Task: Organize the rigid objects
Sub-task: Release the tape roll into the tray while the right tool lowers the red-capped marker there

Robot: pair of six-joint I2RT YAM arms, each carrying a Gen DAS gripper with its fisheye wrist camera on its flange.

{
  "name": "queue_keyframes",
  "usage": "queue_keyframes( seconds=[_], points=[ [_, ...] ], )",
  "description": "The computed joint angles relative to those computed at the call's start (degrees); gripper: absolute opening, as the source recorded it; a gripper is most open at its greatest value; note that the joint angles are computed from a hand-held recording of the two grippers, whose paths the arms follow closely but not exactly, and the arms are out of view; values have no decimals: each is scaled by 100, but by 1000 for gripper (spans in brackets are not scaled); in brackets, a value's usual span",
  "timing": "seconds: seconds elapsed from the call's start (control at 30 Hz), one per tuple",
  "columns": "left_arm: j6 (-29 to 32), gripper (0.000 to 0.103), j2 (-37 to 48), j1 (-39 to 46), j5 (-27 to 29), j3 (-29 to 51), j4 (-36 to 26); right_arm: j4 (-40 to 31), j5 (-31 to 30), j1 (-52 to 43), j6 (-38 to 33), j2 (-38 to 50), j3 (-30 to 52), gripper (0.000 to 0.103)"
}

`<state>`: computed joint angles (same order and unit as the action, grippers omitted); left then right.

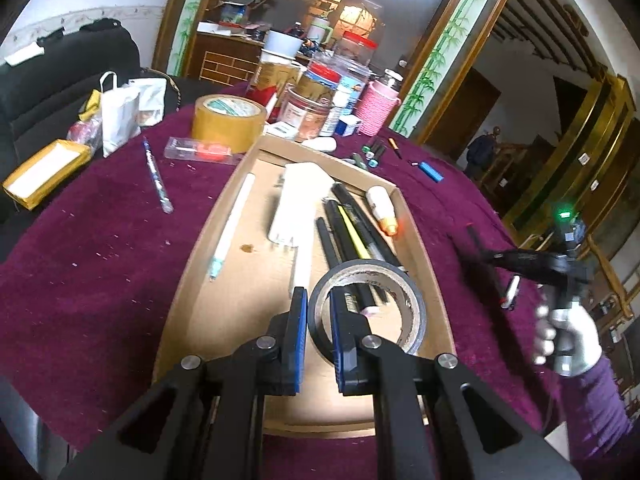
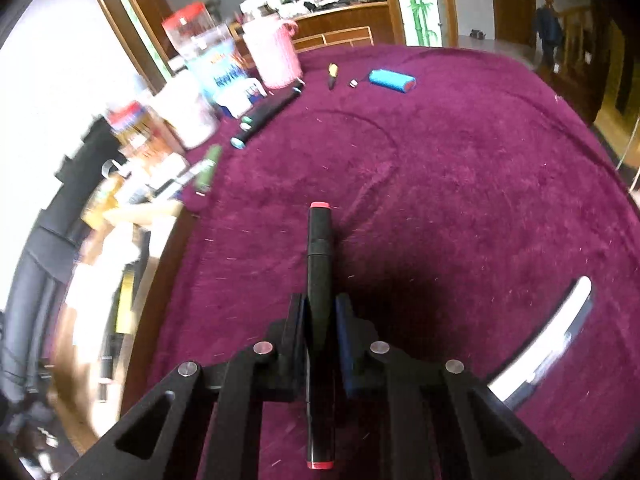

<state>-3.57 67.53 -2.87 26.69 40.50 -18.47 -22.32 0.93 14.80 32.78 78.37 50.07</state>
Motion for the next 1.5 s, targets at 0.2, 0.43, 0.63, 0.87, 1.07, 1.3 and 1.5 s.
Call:
queue_keyframes(
  seconds=[0.2,0.43,0.63,0.87,1.07,1.3,1.5],
  points=[
    [227,11,420,-192,-733,204,-67,-119,-184,656,397,-409,146,16],
    [412,11,1197,-456,-1832,770,39,217,-407,1607,772,294,691,16],
    [330,48,1269,-421,-1742,890,-62,478,-646,2147,958,1180,1249,17],
    [269,58,194,202,-831,535,-213,511,-887,2622,908,2245,2059,17],
    [200,64,-333,1450,106,331,-248,128,-708,3009,338,3065,2938,17],
    [486,64,11,2128,551,260,-364,-329,-312,3439,-839,3588,3686,17],
    [534,64,96,2239,714,178,-405,-859,129,3500,-1381,3686,3987,18]
  ],
)
